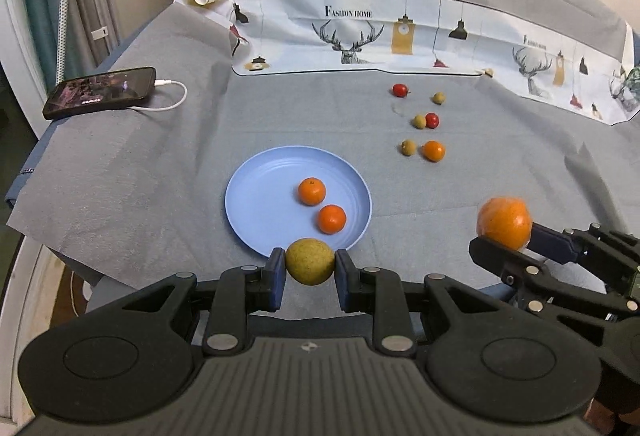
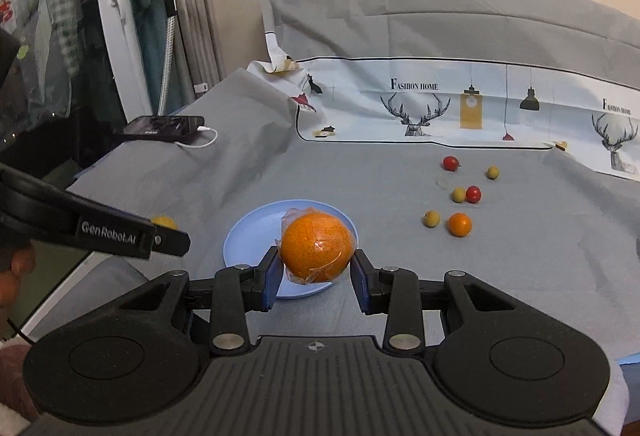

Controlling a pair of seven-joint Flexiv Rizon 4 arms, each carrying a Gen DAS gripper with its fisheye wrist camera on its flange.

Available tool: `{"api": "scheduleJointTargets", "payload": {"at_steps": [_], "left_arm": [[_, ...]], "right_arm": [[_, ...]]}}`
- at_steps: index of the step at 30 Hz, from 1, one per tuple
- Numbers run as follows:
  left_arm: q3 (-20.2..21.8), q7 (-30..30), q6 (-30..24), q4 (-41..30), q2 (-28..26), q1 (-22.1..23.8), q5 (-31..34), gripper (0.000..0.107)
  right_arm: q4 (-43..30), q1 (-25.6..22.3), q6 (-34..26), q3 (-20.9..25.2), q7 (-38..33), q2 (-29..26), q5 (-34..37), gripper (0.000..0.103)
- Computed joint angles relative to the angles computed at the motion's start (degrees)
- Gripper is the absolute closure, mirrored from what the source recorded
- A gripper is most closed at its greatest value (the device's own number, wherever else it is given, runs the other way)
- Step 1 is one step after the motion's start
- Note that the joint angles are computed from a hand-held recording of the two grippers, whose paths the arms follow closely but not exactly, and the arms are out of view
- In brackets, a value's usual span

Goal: Organize fruits
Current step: 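Carry the yellow fruit and the orange over the blue plate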

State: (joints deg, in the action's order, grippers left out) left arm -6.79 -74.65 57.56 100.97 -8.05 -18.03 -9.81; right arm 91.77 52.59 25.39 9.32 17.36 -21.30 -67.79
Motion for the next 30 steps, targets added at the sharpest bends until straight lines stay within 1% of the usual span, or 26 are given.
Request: {"api": "scheduleJointTargets", "payload": {"at_steps": [4, 7, 17, 24, 30], "left_arm": [[-0.23, 2.23, 0.91, 1.31, 0.51, 0.47, -2.61, 0.079], [-0.20, 2.80, 1.29, 1.90, 0.62, 0.71, -3.91, 0.079], [-0.14, 3.64, 1.59, 1.84, -0.20, 1.28, -5.57, 0.079], [0.05, 2.59, 0.71, -0.42, -2.02, 1.67, -4.81, 0.079], [0.38, 0.35, -0.39, -5.31, -5.79, 1.93, -2.42, 0.079]], "right_arm": [[-1.52, 1.22, -2.33, -0.01, -1.04, -0.94, 0.60, 0.064], [-2.36, 1.61, -3.02, -0.15, -2.22, -1.42, 1.26, 0.064], [-4.06, 1.84, -2.58, -0.89, -5.44, -2.71, 3.33, 0.064], [-4.46, 1.12, -1.81, -1.24, -6.27, -3.04, 5.26, 0.064], [-5.47, -0.24, 0.46, -1.86, -7.84, -4.18, 7.10, 0.064]]}}
